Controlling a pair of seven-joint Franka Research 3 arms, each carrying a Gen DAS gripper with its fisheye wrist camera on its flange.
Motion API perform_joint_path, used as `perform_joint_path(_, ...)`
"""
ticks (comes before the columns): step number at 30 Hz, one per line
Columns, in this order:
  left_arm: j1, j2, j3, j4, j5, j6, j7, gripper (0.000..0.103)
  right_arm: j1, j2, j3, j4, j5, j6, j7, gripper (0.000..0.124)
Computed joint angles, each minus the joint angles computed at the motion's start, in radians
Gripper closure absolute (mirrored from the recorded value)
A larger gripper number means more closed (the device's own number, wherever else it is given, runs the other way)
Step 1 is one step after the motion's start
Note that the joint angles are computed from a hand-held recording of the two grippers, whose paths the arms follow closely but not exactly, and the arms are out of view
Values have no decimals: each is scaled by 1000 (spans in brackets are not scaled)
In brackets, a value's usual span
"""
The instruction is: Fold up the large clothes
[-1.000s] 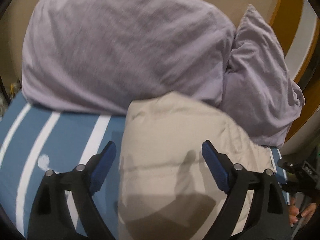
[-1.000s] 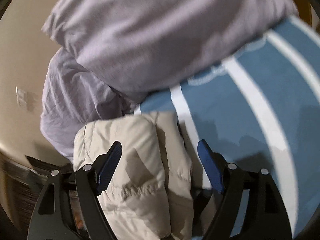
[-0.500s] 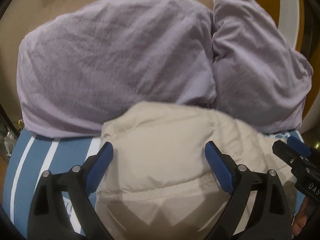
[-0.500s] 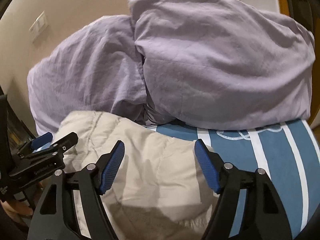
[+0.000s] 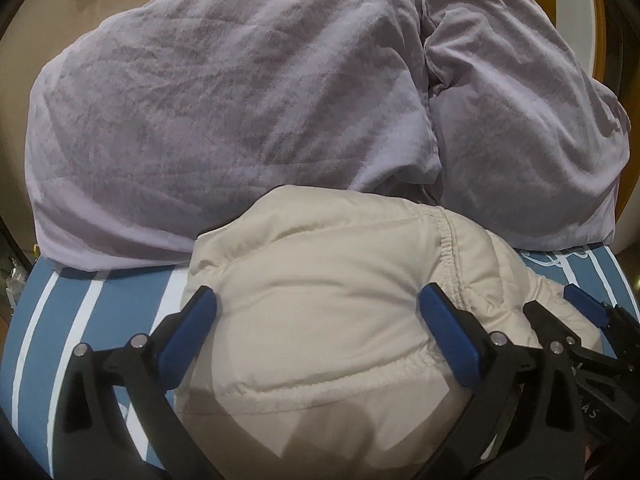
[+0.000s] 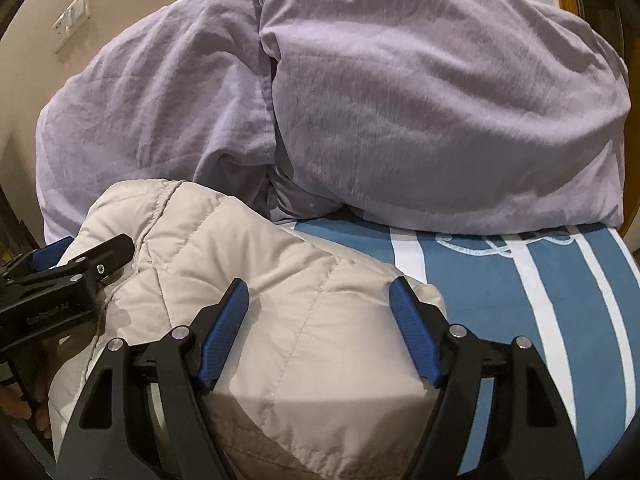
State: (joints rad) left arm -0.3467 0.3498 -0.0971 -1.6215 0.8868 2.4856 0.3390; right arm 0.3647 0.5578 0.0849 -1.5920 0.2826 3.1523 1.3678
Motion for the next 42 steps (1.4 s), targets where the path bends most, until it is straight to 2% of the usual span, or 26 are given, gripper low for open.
perform_joint_path(6,-6,11,6,2,18,9,-17,2,-28,20,37,8,19,17,-13,47)
perform_joint_path(16,-9,29,13,5,42,25,-48,2,-11,53,17,38,20,28,-7,45)
perform_joint_path(21,-10,35,9,21,18,1,-18,2,43,57,-58,62,-2,-24,30,43)
perform_joint_path(24,-9,16,0,14,-10,-23,14,2,119,29,-163,49,-55,-76,95,40)
perform_joint_path(25,-8,-10,-3,-11,-15,-18,10,2,129,2,-176,24,-72,-89,110,36)
perform_joint_path(26,-6,-40,-6,-45,-13,-3,-6,2,126,-26,-173,-11,-82,-86,118,30)
perform_joint_path(29,6,-132,-28,-150,-18,26,-39,2,98,-103,-145,-104,-100,-78,123,23)
perform_joint_path(34,25,-260,-77,-288,-10,38,-80,2,70,-232,-117,-252,-126,-96,129,22)
perform_joint_path(39,47,-379,-130,-414,-64,63,-101,2,73,-361,-111,-421,-187,-75,155,22)
perform_joint_path(41,53,-425,-149,-462,-76,71,-113,2,51,-417,-78,-496,-182,-64,139,22)
perform_joint_path(42,55,-454,-157,-492,-87,80,-116,2,19,-444,-38,-531,-134,-60,94,22)
